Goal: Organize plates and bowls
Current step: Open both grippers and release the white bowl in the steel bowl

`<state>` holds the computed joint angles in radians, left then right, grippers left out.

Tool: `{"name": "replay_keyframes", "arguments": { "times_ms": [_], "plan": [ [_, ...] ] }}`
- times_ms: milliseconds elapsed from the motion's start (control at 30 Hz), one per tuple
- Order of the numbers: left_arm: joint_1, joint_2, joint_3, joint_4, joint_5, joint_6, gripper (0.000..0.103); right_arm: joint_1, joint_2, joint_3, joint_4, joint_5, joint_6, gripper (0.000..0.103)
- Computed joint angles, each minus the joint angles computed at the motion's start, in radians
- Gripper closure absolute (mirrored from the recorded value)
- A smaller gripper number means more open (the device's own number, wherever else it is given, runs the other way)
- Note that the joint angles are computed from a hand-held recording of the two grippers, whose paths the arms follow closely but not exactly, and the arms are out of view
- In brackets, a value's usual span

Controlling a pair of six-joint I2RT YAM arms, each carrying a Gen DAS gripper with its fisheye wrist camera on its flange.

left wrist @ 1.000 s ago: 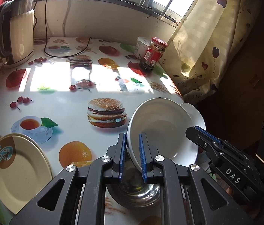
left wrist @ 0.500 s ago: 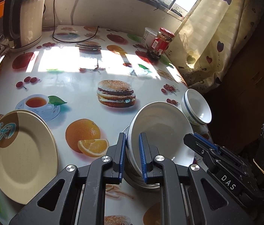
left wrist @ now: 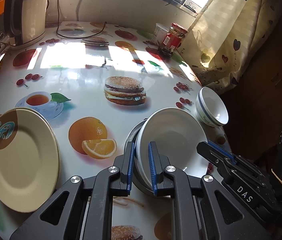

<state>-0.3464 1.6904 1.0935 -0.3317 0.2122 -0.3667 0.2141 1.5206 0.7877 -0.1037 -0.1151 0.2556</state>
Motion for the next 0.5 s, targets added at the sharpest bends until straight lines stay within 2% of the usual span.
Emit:
{"name": "replay_keyframes", "arguments": {
  "times_ms": [500],
  "plan": [
    [-0.005,0.035,0.008,-0.004,0.004,0.000,0.088,-0.002,0.011,-0.007,0.001,0.002,0.005,0.088]
  ]
}}
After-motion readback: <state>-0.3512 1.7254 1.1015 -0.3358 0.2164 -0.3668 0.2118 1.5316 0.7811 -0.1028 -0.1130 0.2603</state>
